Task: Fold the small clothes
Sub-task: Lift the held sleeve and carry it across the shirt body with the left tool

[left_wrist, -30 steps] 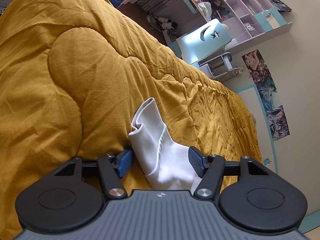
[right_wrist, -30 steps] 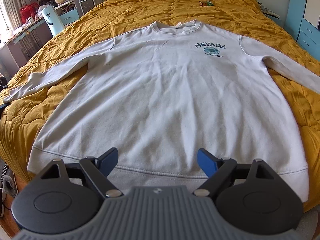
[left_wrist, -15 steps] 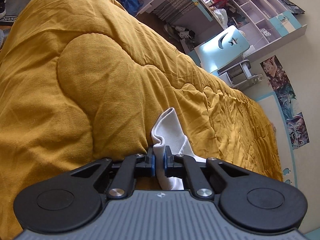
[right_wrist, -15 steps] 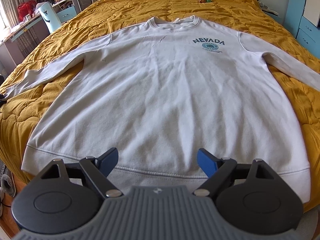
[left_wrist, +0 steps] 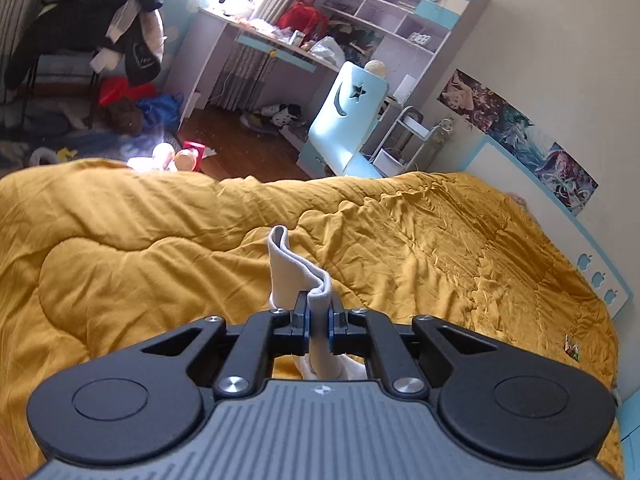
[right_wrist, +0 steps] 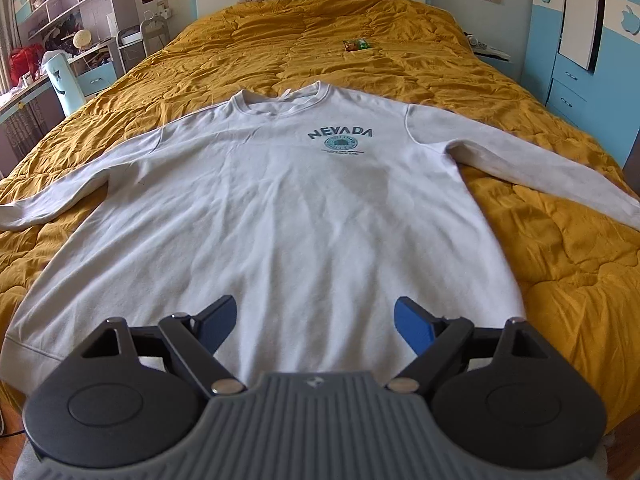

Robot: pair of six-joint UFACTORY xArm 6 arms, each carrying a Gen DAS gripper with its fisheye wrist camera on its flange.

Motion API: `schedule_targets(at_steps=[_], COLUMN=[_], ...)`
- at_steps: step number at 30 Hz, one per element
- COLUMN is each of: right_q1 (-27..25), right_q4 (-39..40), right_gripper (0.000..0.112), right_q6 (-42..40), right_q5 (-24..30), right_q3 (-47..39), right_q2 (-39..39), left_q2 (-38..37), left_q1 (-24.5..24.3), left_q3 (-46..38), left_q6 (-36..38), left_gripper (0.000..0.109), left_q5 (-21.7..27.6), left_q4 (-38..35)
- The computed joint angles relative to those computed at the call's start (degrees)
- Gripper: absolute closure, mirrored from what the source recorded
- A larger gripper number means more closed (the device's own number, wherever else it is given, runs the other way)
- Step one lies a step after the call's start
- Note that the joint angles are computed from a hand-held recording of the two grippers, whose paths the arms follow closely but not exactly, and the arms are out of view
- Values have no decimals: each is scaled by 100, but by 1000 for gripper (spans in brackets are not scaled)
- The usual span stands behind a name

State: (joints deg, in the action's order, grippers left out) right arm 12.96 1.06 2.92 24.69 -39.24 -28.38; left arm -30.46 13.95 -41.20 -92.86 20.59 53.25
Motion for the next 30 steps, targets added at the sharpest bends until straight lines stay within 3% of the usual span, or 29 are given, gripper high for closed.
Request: schedule_targets(at_steps=[6,9,13,17,21,26,30], right_q1=[-528,-752,-959,-1084,-1214,-1569,-1782], right_q4=[310,701,1108,1999,2781,2976,3162], right_gripper=[30,30,30,30,30,30,30], right_q6=[-464,-917,-1183,-1741,-2315,-2638,-2546], right_q5=[-398,-599,-730,-868,-1039,-1200,-1418], right_q3=[-34,-29,-73,35,157,106,39], right_q2=[183,325,518,503,472,709,895], left_q2=[755,1193,2092,3208,4248,5372,6379], left_q1=[-729,-1238,-1931,-2618,-2993,-3297,-3623], left_q3=[-1175,-1834,-2945,-4285,-5478,-6598,-7552], left_q6=[-354,-830,-1052,-1104,-877,-409,808], left_gripper=[101,101,101,101,101,101,101], left_q5=[212,556,828,1205,970,315,-178], left_q4=[610,1492,2075,2354,2078,1190,42])
